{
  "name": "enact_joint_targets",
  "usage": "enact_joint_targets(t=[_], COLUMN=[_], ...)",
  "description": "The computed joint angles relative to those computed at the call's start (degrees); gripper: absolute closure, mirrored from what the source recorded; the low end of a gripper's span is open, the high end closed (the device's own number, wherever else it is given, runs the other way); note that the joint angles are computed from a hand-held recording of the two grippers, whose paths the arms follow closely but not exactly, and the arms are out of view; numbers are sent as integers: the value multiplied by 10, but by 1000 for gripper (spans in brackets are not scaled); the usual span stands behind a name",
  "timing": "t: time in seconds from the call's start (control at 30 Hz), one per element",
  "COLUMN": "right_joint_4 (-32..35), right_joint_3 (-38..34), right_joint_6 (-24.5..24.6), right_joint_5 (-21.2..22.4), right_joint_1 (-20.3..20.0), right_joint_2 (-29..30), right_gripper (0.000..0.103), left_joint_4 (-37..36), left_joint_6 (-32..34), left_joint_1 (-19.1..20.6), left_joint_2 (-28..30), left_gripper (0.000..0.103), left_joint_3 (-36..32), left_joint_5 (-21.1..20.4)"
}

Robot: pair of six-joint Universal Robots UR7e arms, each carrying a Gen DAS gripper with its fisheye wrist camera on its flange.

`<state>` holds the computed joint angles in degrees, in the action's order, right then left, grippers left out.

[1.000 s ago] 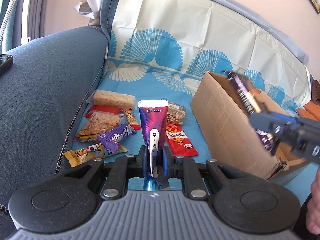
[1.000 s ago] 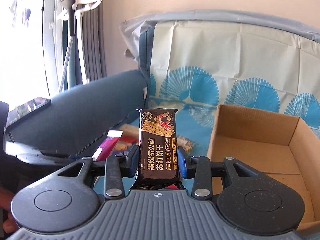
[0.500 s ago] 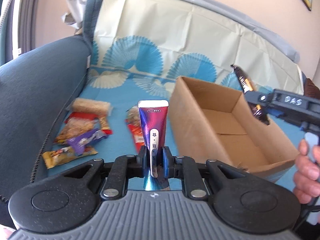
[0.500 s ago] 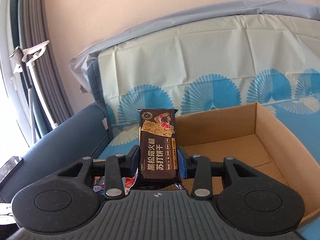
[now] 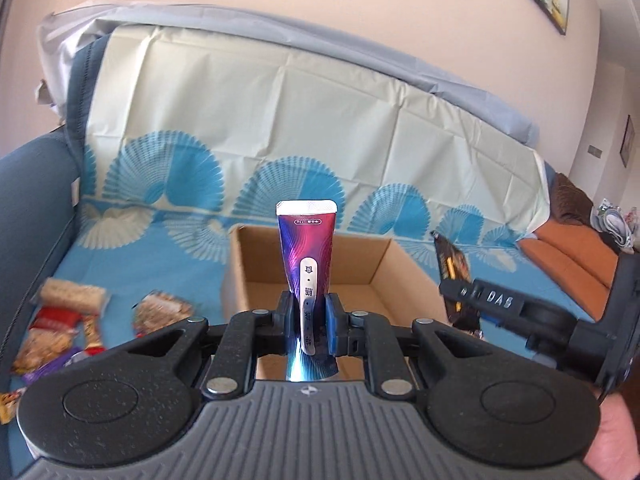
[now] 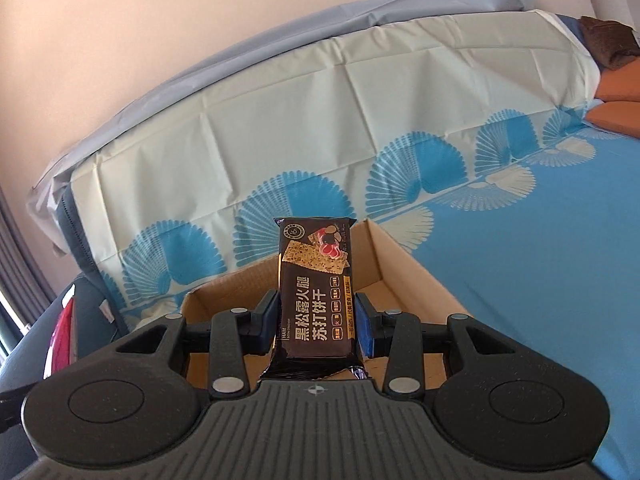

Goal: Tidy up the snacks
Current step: 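Lift both snacks and carry them over the cardboard box, then lower both snacks into the box and open both tools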

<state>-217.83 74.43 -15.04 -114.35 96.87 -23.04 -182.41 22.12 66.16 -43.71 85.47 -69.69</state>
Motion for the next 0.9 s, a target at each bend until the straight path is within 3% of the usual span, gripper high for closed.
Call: enact_joint_targets(t=[0.43, 0.9], right_joint_4=[-21, -34], right_joint_3=[-3, -11], right_joint_6=[-2, -7], right_joint_5=[-24, -34], right_joint_1=[-5, -3], right_joint_2=[-2, 5], right_gripper=[62, 62], left_joint_4=[31, 54], left_joint_6=[10, 11], left_joint_1=[-22, -27], left_joint_2=[71, 104], left_gripper=[86, 86], left_joint_3=[-92, -144], left_joint_5=[-34, -38])
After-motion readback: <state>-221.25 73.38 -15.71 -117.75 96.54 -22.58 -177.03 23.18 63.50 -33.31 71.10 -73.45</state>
